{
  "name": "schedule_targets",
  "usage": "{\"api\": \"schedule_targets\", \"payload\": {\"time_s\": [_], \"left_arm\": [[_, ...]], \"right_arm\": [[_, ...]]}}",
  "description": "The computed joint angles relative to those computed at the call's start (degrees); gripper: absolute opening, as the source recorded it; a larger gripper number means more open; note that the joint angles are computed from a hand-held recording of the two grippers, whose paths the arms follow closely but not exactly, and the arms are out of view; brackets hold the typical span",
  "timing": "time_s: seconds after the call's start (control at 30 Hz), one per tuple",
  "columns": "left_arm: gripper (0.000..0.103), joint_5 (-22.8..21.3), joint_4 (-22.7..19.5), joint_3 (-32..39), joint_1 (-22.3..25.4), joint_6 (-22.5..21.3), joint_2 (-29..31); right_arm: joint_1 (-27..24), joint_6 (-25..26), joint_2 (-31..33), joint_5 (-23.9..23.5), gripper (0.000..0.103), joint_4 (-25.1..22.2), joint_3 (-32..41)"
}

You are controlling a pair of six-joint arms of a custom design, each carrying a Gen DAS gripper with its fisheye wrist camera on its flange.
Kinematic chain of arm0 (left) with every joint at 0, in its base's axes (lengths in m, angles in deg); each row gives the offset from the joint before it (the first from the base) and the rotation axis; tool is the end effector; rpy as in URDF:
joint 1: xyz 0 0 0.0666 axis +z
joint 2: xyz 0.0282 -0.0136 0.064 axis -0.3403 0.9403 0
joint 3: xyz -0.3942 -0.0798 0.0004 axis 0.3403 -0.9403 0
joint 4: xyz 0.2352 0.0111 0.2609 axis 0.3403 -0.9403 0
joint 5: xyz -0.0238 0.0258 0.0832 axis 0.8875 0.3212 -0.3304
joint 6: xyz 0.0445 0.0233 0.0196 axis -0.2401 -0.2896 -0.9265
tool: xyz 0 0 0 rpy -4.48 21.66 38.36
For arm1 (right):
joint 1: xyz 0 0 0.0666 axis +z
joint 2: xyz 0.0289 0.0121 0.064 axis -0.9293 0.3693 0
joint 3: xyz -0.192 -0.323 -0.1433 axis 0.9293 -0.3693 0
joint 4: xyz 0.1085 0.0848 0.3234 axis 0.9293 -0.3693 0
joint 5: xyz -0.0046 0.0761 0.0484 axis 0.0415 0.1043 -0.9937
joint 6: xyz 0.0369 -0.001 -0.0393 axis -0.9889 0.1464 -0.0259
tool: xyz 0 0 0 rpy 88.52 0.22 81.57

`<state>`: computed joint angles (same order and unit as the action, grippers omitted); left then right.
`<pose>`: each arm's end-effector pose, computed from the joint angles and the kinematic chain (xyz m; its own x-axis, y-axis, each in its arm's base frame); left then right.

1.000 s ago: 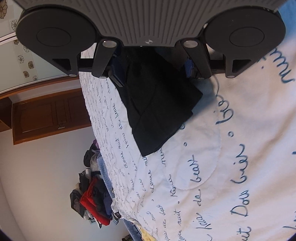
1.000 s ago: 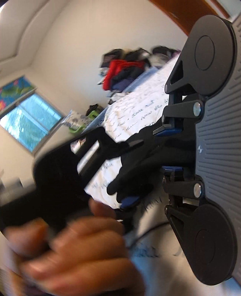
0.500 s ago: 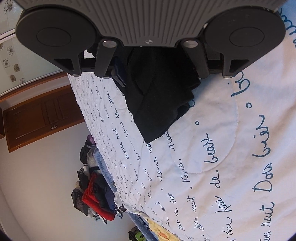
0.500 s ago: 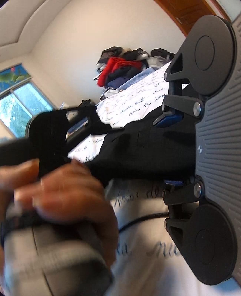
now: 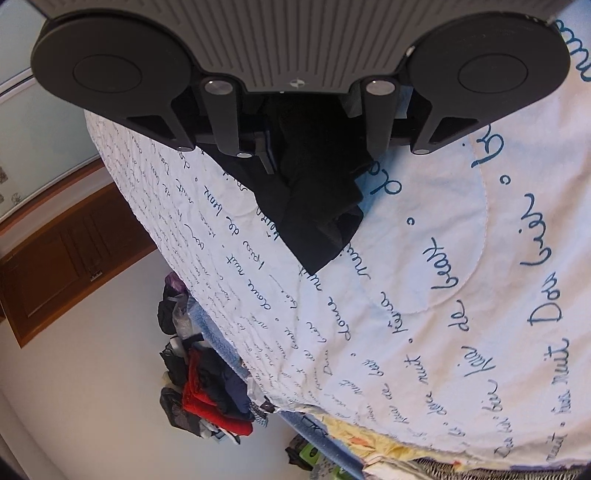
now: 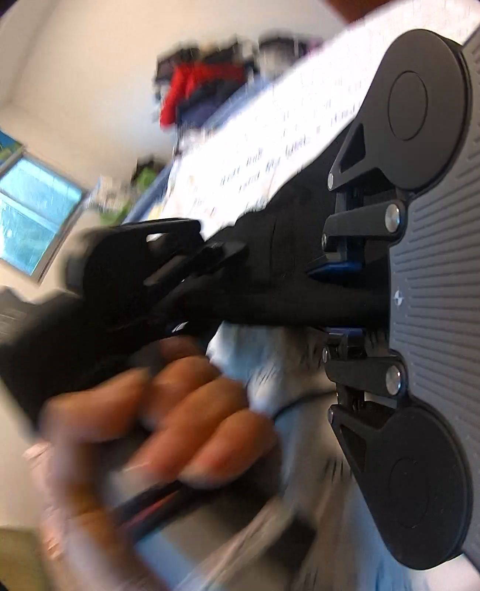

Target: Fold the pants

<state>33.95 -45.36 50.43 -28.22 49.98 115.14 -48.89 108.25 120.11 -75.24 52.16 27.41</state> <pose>0.5972 -0.1020 0.3308 -0.7612 -0.3891 -0.5188 0.0265 0.7807 -0.6244 0.4646 0.1626 0.3280 -0.3489 -0.5669 -0.7462 -0.5057 0.7843 -0.3593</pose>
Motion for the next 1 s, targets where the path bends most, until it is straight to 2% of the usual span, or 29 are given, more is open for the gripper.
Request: {"api": "schedule_targets", "payload": {"time_s": [0.07,0.13,0.2,0.3,0.4,0.53,0.63,0.83,1.0], "left_arm": [[0.029,-0.45,0.42,-0.24,-0.16,-0.83,-0.20],[0.029,-1.37,1.24,-0.93,-0.49,-1.65,-0.67],[0.027,-2.72,2.02,-1.63,-0.99,-2.81,-1.24],[0.024,-5.59,3.27,-2.89,-2.09,-6.12,-2.49],[0.024,-8.45,5.30,-4.66,-3.46,-9.69,-4.22],[0.023,-11.95,9.59,-8.07,-5.98,-15.11,-7.30],[0.023,-12.44,11.97,-9.87,-7.62,-17.62,-9.06],[0.023,-11.95,13.66,-11.48,-9.91,-18.00,-10.77],[0.023,-10.93,14.37,-12.20,-11.04,-18.36,-12.05]], "right_arm": [[-2.98,-4.75,-2.89,-9.63,0.026,-1.35,-0.12],[-4.94,-10.40,-4.76,-12.22,0.026,0.52,-0.59],[-6.37,-15.27,-4.60,-10.61,0.026,1.76,-0.13],[-7.28,-17.80,-0.20,-4.13,0.026,-4.49,4.92],[-7.04,-18.80,3.63,-4.18,0.026,-9.02,8.42],[-6.98,-23.31,3.75,-6.92,0.026,-5.10,7.29],[-8.52,-25.88,2.76,-10.64,0.026,-1.84,6.26],[-10.73,-30.16,-0.87,-13.78,0.026,3.77,1.86],[-12.12,-32.34,-3.27,-14.14,0.026,5.66,-0.55]]}}
